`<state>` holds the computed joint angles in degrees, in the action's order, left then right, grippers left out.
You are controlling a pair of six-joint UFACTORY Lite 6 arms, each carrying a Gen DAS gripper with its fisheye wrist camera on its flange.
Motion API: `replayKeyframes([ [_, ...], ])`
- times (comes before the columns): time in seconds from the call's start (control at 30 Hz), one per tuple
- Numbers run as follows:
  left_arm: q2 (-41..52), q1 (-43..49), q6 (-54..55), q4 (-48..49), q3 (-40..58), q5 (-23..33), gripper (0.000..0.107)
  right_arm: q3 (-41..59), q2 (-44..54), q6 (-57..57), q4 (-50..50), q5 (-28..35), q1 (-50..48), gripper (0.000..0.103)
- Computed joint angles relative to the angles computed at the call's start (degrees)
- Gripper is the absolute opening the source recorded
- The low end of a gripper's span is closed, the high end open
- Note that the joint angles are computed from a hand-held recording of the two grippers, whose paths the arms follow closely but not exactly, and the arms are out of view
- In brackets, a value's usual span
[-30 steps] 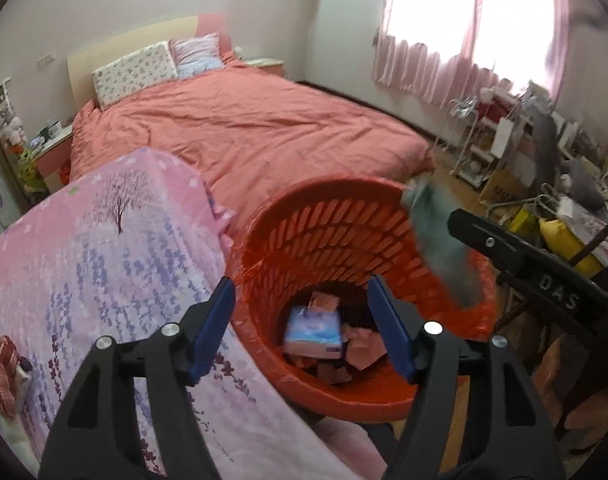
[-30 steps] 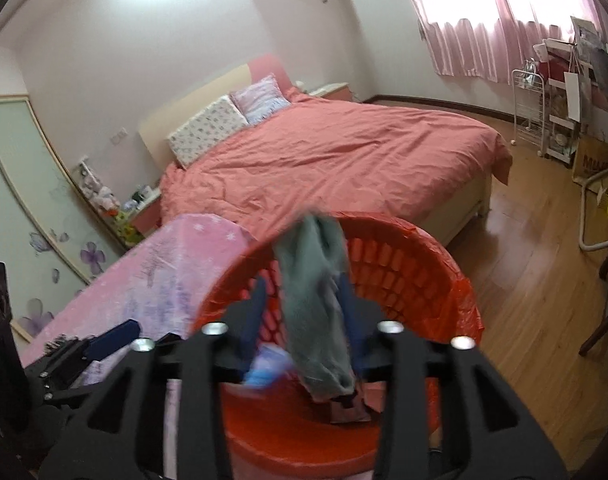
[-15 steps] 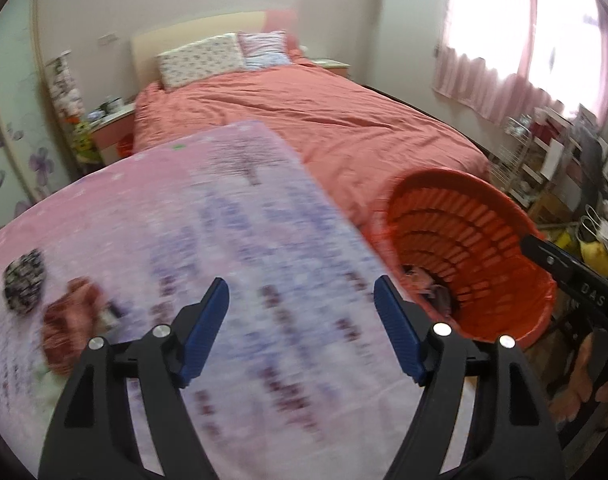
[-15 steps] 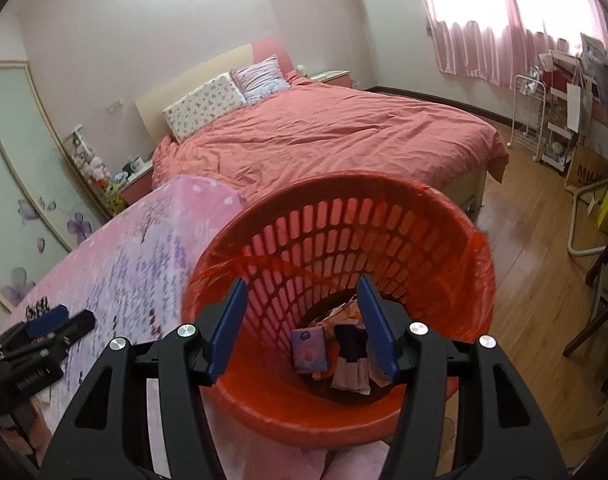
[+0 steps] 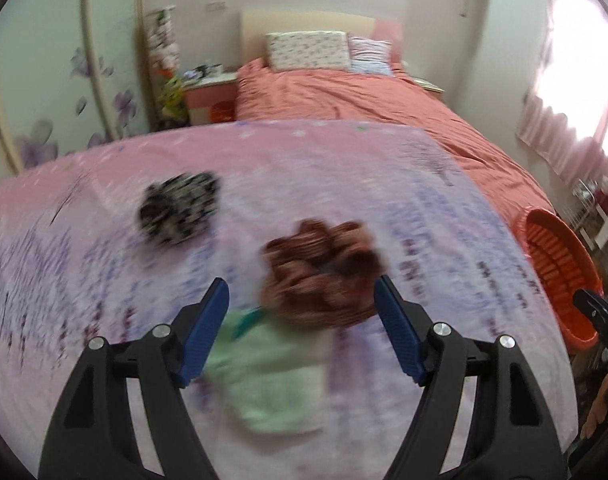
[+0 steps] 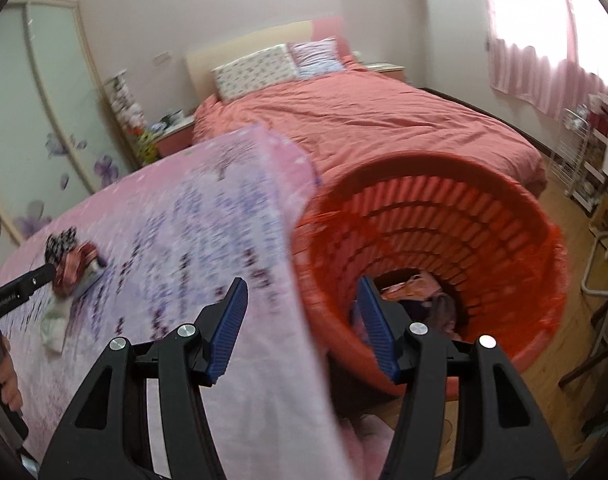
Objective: Collect trash
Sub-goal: 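Grasp the pale green cloth with the left tool while the right tool reaches the brown scrunchie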
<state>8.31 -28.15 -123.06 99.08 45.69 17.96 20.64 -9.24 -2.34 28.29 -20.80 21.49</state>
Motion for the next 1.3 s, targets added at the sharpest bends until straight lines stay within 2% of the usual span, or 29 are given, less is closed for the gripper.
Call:
replayKeyframes([
  [0.17, -2.69, 2.50, -11.66, 13.25, -7.08, -1.59, 0.073, 3.57, 4.53, -4.43, 7.21, -0.65, 7.16, 0.057],
  [0.27, -0.37, 2.37, -14.70, 16.30, -7.54, -1.84, 0.072, 5.58, 6.90, -5.71, 9.92, -0.75, 10.00, 0.057],
  [0.37, 1.90, 2.17, -16.01, 16.94, -7.42, -0.46, 0.055, 6.77, 7.96, -7.11, 12.57, -0.83, 12.36, 0.057],
  [0.4, 1.50, 2.33, -16.39, 16.88, -7.84, 0.03, 0.045, 7.17, 8.33, -7.63, 13.51, -0.92, 13.15, 0.057],
  [0.43, 1.08, 2.91, -16.77, 17.12, -8.39, 0.08, 0.039, 7.57, 8.59, -8.38, 14.57, -0.94, 13.93, 0.057],
  [0.5, -1.25, 6.33, -22.59, 23.78, -10.33, -2.31, 0.026, 8.61, 9.51, -9.86, 16.84, -1.08, 15.66, 0.057],
  [0.57, -3.15, 8.93, -24.59, 27.17, -12.33, -2.65, 0.022, 9.43, 10.39, -10.76, 18.24, -1.29, 17.26, 0.057],
  [0.63, -4.46, 10.29, -18.13, 21.82, -13.50, -0.81, 0.020, 10.39, 11.44, -11.76, 19.61, -1.50, 18.69, 0.057],
  [0.7, -5.76, 12.95, -16.24, 20.99, -14.61, -0.58, 0.017, 11.28, 12.34, -12.90, 21.06, -1.61, 19.96, 0.057],
  [0.77, -6.97, 16.87, -14.62, 20.90, -15.36, -0.37, 0.016, 12.22, 13.24, -13.29, 21.78, -1.62, 21.11, 0.057],
  [0.83, -6.70, 19.44, -10.51, 17.86, -15.22, 2.31, 0.016, 13.45, 14.16, -13.63, 22.30, -1.46, 22.12, 0.057],
  [0.9, -5.83, 23.50, -10.56, 20.09, -14.55, 1.56, 0.021, 15.59, 15.64, -13.95, 22.58, -0.93, 23.28, 0.057],
  [1.0, -4.45, 28.01, -16.29, 27.36, -13.53, -1.83, 0.034, 19.13, 18.04, -14.88, 23.24, -0.37, 24.79, 0.057],
  [1.17, -3.22, 30.38, -20.70, 33.13, -12.22, -4.08, 0.034, 28.81, 24.10, -17.86, 25.74, 1.08, 27.71, 0.057],
  [1.3, -2.02, 32.61, -31.32, 44.64, -11.75, -5.07, 0.034, 38.54, 30.46, -21.55, 28.74, 2.18, 29.75, 0.057],
])
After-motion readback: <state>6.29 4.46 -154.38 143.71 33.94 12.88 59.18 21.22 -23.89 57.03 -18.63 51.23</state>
